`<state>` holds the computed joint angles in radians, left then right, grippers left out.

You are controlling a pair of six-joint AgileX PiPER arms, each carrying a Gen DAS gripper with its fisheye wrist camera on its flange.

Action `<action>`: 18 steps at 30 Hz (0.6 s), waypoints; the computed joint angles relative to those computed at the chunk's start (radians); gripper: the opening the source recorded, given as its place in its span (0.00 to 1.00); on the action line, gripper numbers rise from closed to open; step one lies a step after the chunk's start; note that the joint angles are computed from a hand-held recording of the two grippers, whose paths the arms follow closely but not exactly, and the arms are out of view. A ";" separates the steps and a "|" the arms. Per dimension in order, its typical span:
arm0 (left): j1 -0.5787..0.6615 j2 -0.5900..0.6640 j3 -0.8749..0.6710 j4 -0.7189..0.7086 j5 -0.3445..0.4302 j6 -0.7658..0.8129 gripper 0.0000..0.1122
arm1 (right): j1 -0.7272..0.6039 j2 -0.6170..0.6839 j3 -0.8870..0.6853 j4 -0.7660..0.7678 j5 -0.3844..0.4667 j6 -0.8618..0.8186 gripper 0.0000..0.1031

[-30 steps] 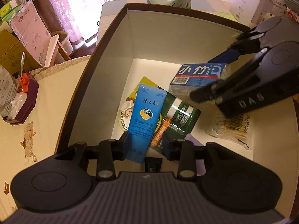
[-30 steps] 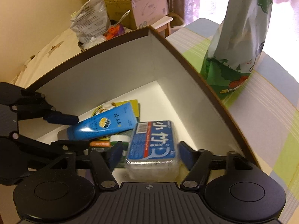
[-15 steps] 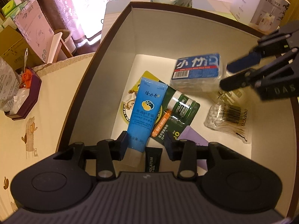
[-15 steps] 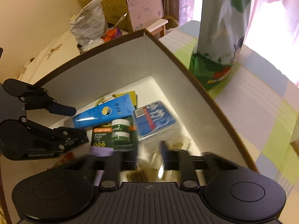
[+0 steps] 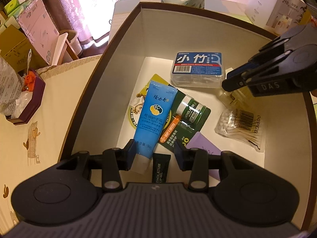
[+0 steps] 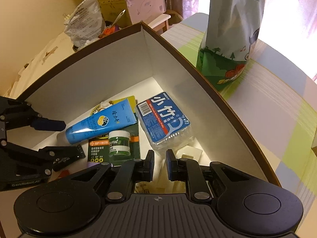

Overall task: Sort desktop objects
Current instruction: 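Lower both tools into the box and open them to release tube and floss box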

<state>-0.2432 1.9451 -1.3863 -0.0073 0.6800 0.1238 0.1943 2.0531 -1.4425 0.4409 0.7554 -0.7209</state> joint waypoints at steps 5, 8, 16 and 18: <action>-0.010 -0.007 0.014 0.041 -0.001 -0.049 0.36 | -0.012 -0.039 0.044 0.004 -0.004 -0.031 0.19; -0.019 -0.015 0.021 0.069 0.005 -0.085 0.40 | -0.027 -0.071 0.075 0.017 0.011 -0.041 0.19; -0.052 -0.078 0.066 0.123 0.014 -0.180 0.58 | -0.057 -0.238 0.254 0.106 -0.040 -0.159 0.78; -0.059 -0.099 0.077 0.136 0.021 -0.209 0.62 | -0.048 -0.274 0.281 0.082 -0.053 -0.138 0.78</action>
<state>-0.3018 1.8465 -1.3098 0.1289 0.7007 -0.0849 0.1460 1.7787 -1.1614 0.5228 0.7025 -0.8586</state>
